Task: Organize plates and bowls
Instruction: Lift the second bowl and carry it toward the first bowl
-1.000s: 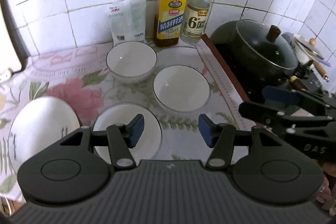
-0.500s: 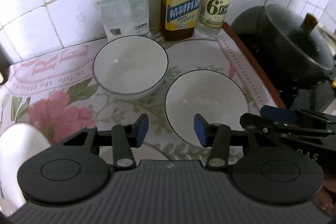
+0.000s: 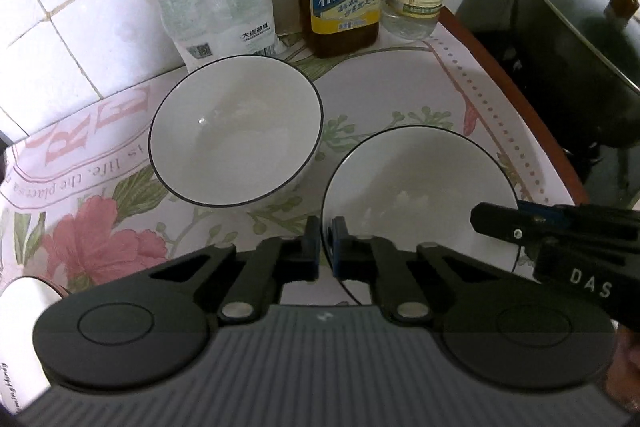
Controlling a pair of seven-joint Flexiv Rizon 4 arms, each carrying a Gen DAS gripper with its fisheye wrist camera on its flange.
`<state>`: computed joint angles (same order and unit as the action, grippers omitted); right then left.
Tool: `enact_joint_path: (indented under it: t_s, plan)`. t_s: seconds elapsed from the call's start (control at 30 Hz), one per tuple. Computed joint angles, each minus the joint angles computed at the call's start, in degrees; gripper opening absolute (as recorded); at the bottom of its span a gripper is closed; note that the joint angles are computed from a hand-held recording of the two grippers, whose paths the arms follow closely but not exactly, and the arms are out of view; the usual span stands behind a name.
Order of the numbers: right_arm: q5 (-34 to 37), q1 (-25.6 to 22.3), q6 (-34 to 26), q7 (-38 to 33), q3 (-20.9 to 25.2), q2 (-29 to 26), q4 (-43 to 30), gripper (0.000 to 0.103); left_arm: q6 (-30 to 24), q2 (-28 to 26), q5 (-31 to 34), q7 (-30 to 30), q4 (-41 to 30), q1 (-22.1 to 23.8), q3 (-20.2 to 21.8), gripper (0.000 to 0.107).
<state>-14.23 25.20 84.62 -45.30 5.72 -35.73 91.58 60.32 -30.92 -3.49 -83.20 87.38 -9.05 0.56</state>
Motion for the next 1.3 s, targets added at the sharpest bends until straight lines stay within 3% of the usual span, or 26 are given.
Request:
enact_joint_path:
  t_s: [0.23, 0.4, 0.47, 0.87, 1.3]
  plan:
    - [1.73, -1.52, -3.09, -0.28, 2.38, -1.44, -2.8, 0.018, -0.64, -0.48, -1.32, -1.87, -0.23, 0.23, -0.23, 0.005]
    - [1.11, 1.38, -2.68, 3.1, -1.33, -0.55, -1.55, 0.016, -1.79, 0.52, -2.16, -4.03, 0.48, 0.21, -0.35, 0.005]
    - [1.68, 0.68, -2.43, 3.57, -0.27, -0.12, -1.12, 0.016, -1.35, 1.33, -1.83, -4.62, 1.35, 0.01, -0.19, 0.005]
    - [-0.57, 1.76, -3.23, 6.88, -0.22, 10.0, 7.41, 0.016, 2.16, 12.3, -3.43, -0.86, 12.2, 0.51, -1.87, 0.005]
    - [-3.46, 1.43, -5.31, 6.26, 3.39, 19.09, 13.4, 0.016, 7.56, 25.96, -6.34, 0.15, 25.34, 0.87, -1.58, 0.005]
